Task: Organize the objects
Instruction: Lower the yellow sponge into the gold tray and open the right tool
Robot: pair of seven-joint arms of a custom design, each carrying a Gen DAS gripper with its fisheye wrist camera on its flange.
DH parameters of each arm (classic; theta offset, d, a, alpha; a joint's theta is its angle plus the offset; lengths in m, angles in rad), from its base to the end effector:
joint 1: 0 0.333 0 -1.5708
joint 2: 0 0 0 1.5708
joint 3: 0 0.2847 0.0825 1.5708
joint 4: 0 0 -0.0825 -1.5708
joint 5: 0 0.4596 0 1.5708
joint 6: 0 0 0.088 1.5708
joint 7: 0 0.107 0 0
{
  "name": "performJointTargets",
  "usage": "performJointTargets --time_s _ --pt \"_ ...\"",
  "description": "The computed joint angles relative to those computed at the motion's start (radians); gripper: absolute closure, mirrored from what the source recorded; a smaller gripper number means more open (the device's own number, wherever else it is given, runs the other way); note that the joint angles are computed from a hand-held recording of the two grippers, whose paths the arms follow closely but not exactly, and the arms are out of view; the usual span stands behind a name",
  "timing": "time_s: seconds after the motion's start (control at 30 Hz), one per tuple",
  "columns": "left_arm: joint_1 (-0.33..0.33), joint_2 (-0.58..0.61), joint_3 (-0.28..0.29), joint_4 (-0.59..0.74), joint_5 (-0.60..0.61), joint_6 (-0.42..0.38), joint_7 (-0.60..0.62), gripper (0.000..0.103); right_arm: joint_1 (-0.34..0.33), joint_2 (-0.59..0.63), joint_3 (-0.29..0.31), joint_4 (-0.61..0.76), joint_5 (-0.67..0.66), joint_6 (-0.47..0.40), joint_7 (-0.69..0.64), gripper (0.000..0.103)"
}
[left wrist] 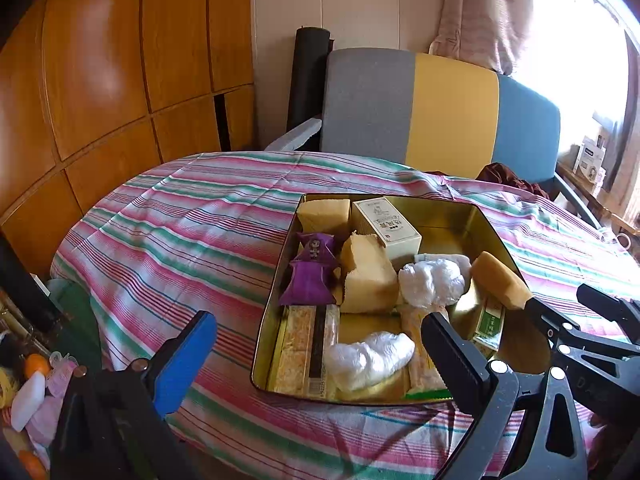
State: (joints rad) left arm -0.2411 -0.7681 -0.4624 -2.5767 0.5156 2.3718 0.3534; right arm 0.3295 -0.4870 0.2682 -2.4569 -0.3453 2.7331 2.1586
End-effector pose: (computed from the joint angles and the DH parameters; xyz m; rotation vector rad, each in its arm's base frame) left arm 0.3657 -0.2979 0.4928 -1.8726 1.4446 -0.6775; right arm 0.4329 0.3150 0.4913 -1.9521 1.4478 -0.6520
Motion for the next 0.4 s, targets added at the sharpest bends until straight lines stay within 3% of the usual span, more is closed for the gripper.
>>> performJointTargets --time_s 0.4 --pt "-0.004 -0.023 -0.001 -0.022 0.005 0.009 -0.015 0.000 0.002 -0.005 0.008 0.003 -0.010 -0.007 0.017 0.021"
